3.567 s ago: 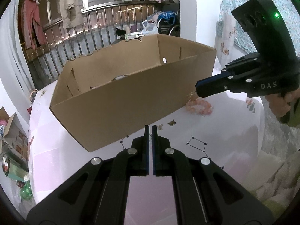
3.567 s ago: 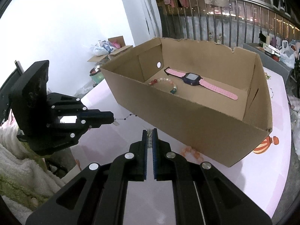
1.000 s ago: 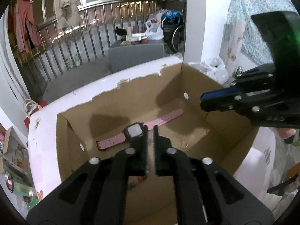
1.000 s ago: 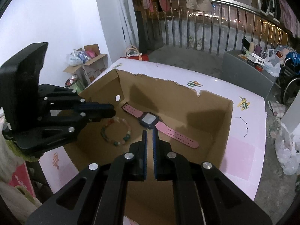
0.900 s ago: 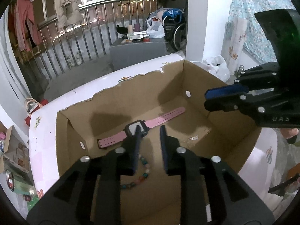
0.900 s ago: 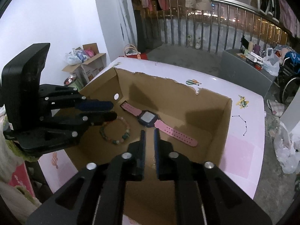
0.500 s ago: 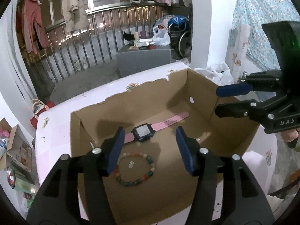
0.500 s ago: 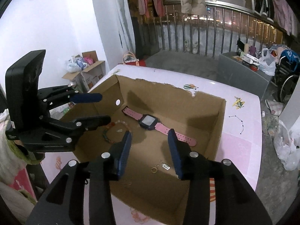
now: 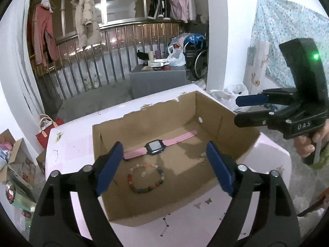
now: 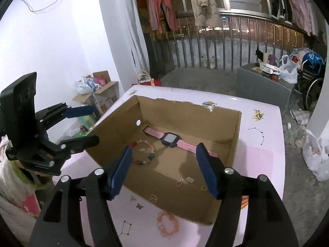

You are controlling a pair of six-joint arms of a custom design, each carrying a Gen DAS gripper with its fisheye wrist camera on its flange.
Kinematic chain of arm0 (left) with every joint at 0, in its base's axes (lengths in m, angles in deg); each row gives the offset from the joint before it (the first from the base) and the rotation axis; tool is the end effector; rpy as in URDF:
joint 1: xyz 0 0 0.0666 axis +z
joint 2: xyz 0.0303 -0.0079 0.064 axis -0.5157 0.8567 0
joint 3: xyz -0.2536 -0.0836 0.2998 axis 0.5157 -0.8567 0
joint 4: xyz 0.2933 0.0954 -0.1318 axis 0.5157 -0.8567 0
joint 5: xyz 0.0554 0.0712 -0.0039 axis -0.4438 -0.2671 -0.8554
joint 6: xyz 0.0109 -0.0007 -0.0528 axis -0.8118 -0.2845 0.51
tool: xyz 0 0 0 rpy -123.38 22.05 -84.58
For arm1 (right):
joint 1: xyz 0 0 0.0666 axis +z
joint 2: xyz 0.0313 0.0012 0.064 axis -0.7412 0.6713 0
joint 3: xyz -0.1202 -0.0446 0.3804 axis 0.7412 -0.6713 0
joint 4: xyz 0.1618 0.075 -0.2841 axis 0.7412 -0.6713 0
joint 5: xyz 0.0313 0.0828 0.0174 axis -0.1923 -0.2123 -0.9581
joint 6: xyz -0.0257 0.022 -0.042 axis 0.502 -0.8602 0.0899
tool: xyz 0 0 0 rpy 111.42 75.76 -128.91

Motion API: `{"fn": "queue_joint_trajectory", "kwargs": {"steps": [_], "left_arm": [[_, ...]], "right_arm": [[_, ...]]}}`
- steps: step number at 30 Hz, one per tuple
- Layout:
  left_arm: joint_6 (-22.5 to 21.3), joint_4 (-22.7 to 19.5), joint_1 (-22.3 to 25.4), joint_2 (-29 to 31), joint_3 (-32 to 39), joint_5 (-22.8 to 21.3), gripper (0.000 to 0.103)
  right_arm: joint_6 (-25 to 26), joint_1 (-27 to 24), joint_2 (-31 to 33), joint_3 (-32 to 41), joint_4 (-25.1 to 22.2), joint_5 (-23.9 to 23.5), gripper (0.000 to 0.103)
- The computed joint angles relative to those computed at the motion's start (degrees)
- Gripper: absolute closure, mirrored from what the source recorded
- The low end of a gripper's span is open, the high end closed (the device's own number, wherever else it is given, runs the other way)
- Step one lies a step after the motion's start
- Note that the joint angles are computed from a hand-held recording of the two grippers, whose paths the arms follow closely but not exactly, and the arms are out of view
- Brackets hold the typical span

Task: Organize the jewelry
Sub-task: 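Withdraw both tools toward the peach bead bracelet and butterfly charm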

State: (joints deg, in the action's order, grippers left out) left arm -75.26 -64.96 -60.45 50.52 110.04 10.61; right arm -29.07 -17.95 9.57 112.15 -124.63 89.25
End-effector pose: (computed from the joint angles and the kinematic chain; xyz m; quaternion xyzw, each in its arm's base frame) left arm 0.3767 -0.2271 0.6501 0.4216 0.7755 -0.2065 0.4222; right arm 0.2644 0.1391 0.6791 0.0398 0.8925 0.0811 0.4420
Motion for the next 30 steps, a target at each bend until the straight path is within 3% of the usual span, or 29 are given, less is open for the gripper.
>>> {"fn": "queue_joint_trajectory", "kwargs": {"steps": [6, 15, 25, 30], "left_arm": [[-1.96, 0.0, 0.9, -4.14, -4.44, 2.17, 0.015], [-4.27, 0.4, 1.75, -10.86, -12.96, 3.47, 0.012], [-2.23, -0.89, 2.8, -12.37, -20.22, 2.0, 0.012], [-1.82, 1.03, 2.88, -12.73, -23.13, 0.52, 0.012]], "right_arm": [[-0.45, 3.84, -1.19, -0.16, -1.13, 3.16, 0.02], [-0.87, 10.21, -3.99, -2.66, -0.19, 7.73, 0.015], [-2.98, 12.62, -5.52, -9.64, 1.79, 4.77, 0.014], [-2.96, 13.25, -5.19, -12.39, 2.35, 3.4, 0.014]]}}
